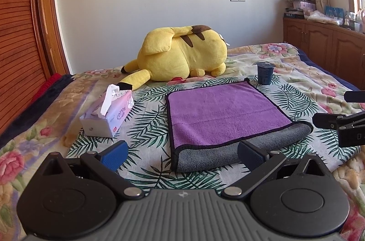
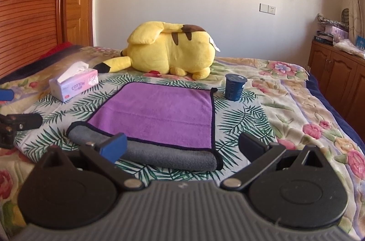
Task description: Fold towel
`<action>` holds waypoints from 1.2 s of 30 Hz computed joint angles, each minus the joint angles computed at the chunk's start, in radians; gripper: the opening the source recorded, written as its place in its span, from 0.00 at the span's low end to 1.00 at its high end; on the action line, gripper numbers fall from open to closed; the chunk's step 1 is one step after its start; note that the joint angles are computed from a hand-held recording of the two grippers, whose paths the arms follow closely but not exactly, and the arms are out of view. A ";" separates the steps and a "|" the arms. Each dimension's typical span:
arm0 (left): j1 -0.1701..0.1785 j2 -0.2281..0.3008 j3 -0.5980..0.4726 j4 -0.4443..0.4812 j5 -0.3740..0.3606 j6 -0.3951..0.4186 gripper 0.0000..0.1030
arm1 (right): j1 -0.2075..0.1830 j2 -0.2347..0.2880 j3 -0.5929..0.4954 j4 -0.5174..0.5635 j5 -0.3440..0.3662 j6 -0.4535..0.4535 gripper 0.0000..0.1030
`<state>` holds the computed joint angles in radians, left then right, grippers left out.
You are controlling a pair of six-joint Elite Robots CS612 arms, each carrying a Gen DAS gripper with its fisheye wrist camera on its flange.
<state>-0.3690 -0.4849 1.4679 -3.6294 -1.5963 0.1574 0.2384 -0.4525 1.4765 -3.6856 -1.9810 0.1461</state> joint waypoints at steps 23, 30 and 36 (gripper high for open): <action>0.019 0.068 -0.154 0.164 -0.041 -0.050 0.81 | -0.045 0.032 -0.075 0.141 0.068 0.040 1.00; 0.029 0.084 -0.193 0.207 -0.090 -0.058 0.71 | -0.055 0.039 -0.091 0.182 0.082 0.033 1.00; 0.037 0.096 -0.224 0.251 -0.143 -0.061 0.58 | -0.065 0.042 -0.101 0.222 0.112 0.031 0.99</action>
